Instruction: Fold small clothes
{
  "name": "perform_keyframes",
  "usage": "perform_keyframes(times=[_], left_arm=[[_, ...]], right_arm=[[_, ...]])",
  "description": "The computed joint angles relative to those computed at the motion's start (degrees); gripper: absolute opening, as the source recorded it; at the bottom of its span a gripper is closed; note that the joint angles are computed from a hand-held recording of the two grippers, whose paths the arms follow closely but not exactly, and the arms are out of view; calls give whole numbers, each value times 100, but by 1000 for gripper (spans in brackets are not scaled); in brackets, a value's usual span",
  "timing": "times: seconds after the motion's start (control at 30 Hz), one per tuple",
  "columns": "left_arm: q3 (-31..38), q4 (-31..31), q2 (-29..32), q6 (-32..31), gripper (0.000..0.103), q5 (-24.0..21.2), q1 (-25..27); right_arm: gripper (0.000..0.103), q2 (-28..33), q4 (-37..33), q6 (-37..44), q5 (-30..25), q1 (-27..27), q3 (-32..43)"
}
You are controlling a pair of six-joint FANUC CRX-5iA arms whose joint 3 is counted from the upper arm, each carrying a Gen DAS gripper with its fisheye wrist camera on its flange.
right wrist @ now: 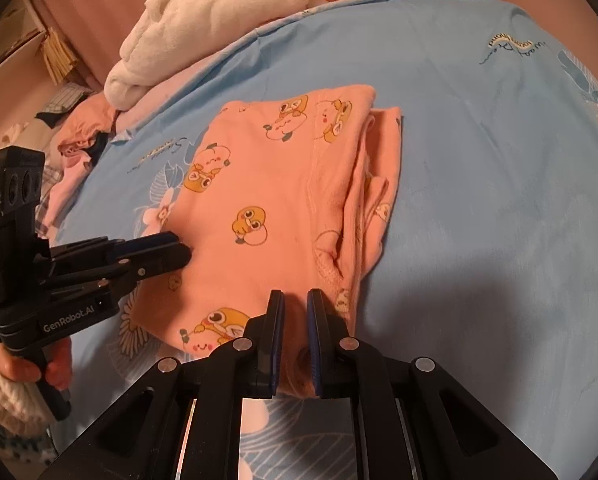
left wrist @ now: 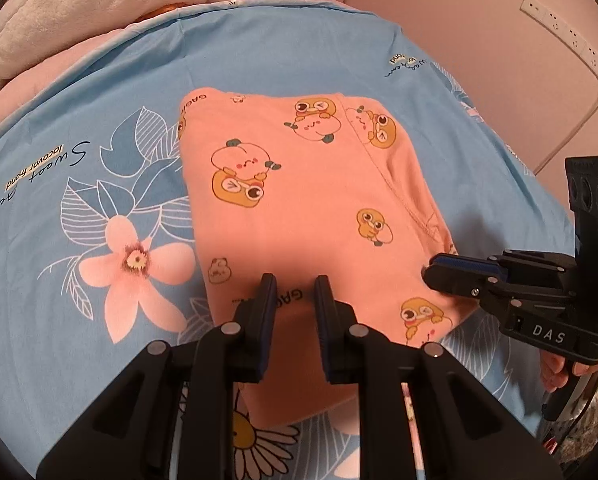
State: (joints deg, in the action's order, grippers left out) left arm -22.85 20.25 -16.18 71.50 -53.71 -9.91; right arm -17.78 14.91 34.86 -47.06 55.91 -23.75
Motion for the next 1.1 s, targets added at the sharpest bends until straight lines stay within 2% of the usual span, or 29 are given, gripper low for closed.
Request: perform_keyframes(times=[0.63, 0.93, 1.0, 1.1], left_arm=[[-159, -203, -192, 101, 19, -276, -31], [-301, -9, -320, -34, 20, -350, 123], [-405, 165, -431, -142, 20, -420, 262], [-621, 519, -662, -361, 22, -556, 581]], right_arm=[[10, -285, 79, -461, -152, 133, -243], [11, -307, 133, -530, -197, 204, -249], [13, -402, 102, -553, -123, 210, -319], [23, -583, -5, -562, 22, 204, -433]])
